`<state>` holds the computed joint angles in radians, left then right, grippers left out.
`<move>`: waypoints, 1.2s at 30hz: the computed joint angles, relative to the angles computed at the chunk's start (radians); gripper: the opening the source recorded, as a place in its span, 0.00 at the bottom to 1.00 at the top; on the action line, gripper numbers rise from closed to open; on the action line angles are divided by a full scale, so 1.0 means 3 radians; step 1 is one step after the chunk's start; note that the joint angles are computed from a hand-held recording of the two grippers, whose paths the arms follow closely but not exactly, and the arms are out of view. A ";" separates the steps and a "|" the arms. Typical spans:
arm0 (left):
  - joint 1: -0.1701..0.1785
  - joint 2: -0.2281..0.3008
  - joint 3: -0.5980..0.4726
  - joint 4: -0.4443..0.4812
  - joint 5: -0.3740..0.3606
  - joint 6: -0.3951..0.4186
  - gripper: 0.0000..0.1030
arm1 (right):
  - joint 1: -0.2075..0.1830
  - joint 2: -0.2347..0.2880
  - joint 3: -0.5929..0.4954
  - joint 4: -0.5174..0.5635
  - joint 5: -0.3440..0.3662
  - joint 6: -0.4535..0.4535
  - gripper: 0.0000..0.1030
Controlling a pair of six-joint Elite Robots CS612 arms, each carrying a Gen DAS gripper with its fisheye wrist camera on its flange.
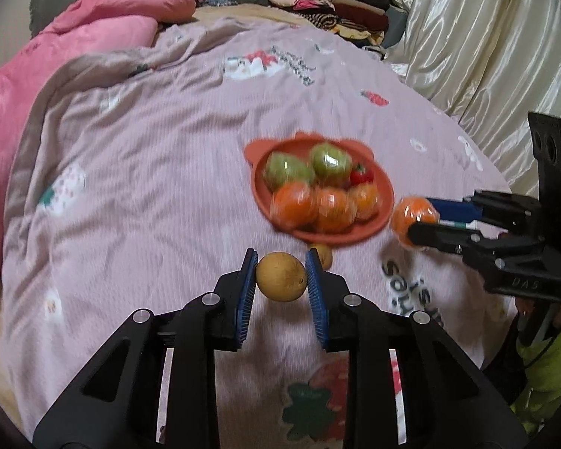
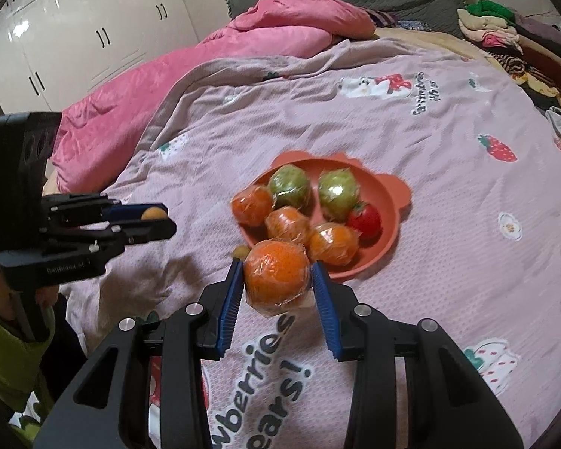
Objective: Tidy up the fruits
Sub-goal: 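Carry the tan fruit and wrapped orange over the orange plate with both tools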
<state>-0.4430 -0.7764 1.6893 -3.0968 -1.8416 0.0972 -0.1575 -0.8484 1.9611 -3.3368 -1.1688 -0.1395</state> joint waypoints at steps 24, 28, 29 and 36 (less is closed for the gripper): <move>-0.0124 0.0203 -0.0500 0.0389 -0.0056 0.0094 0.18 | -0.0153 0.0096 -0.0209 -0.0021 -0.0043 0.0115 0.35; -0.0155 0.0226 -0.0544 0.0435 -0.0059 0.0129 0.18 | -0.0179 0.0132 -0.0277 0.0040 -0.0016 0.0122 0.35; -0.0164 0.0232 -0.0555 0.0447 -0.0058 0.0139 0.18 | -0.0183 0.0141 -0.0292 0.0053 -0.0005 0.0123 0.35; -0.0210 0.0269 -0.0615 0.0535 -0.0042 0.0205 0.18 | -0.0201 0.0219 -0.0437 0.0166 0.0035 0.0123 0.32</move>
